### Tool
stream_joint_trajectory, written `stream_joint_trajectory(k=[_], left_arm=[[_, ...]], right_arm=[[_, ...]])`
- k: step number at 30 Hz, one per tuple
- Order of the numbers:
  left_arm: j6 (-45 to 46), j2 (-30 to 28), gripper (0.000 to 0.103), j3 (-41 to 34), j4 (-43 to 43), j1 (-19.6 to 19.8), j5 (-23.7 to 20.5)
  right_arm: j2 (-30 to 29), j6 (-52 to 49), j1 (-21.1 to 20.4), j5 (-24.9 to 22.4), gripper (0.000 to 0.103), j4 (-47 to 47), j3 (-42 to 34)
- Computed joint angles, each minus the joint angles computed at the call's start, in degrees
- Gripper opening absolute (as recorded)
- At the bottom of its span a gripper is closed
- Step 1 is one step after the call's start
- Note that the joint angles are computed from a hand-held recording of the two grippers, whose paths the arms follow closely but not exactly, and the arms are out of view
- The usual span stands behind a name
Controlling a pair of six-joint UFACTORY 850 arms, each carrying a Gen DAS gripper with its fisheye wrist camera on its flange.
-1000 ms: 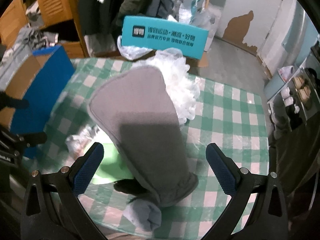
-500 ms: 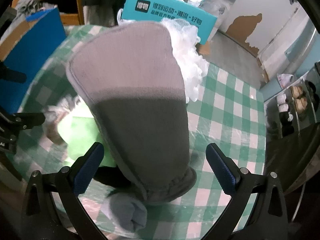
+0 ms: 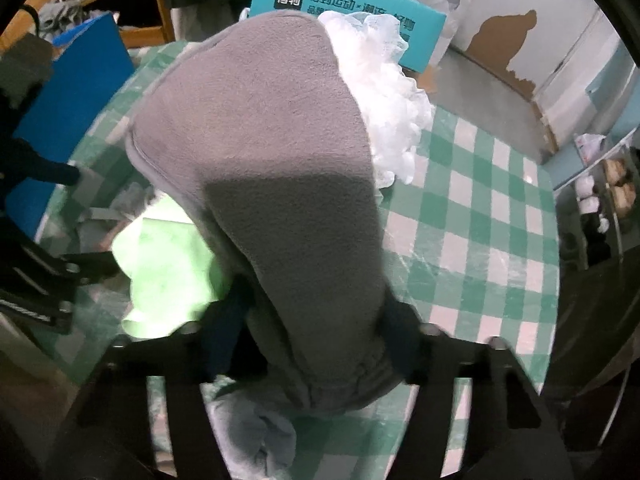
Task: Organize soft objects
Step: 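Grasp the crumpled white plastic with the left gripper while the right gripper lifts the grey mitt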
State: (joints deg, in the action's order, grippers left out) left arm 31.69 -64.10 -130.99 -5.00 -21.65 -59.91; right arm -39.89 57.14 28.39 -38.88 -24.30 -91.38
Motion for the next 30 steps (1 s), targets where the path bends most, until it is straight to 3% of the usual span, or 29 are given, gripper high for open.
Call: stream_joint_trajectory(k=[3, 9, 15, 17, 20, 26, 30], left_arm=[[-0.3, -0.8, 0.102, -0.8, 0.1, -0.3, 0.3], [-0.5, -1.1, 0.101, -0.7, 0.1, -0.9, 0.9], [0.8, -3.5, 0.065, -4.3, -0.6, -1.0, -1.6], [1.4, -3.8, 0.046, -5.1, -1.9, -0.7, -2.2], [1.6, -3.3, 0.032, -4.7, -2.8, -0.3, -1.7], [1.6, -3.5, 0.019, -6.2, -5.9, 1.4, -1.7], [2.2, -2.5, 0.016, -5.1, -7.3, 2.2, -1.3]], right_arm=[[1.2, 0.9, -0.3, 1.7, 0.029, 0.9, 1.3], [3.7, 2.2, -0.4, 5.3, 0.017, 1.9, 4.3], [5.9, 3.4, -0.8, 9.1, 0.014, 3.0, 7.1], [6.4, 4.4, -0.7, 9.6, 0.014, 2.2, 7.5], [7.2, 7.4, -0.4, 10.0, 0.014, -0.8, 7.9], [8.6, 11.3, 0.2, 10.4, 0.013, -4.5, 8.8], [8.8, 13.2, 0.5, 10.1, 0.013, -6.1, 8.6]])
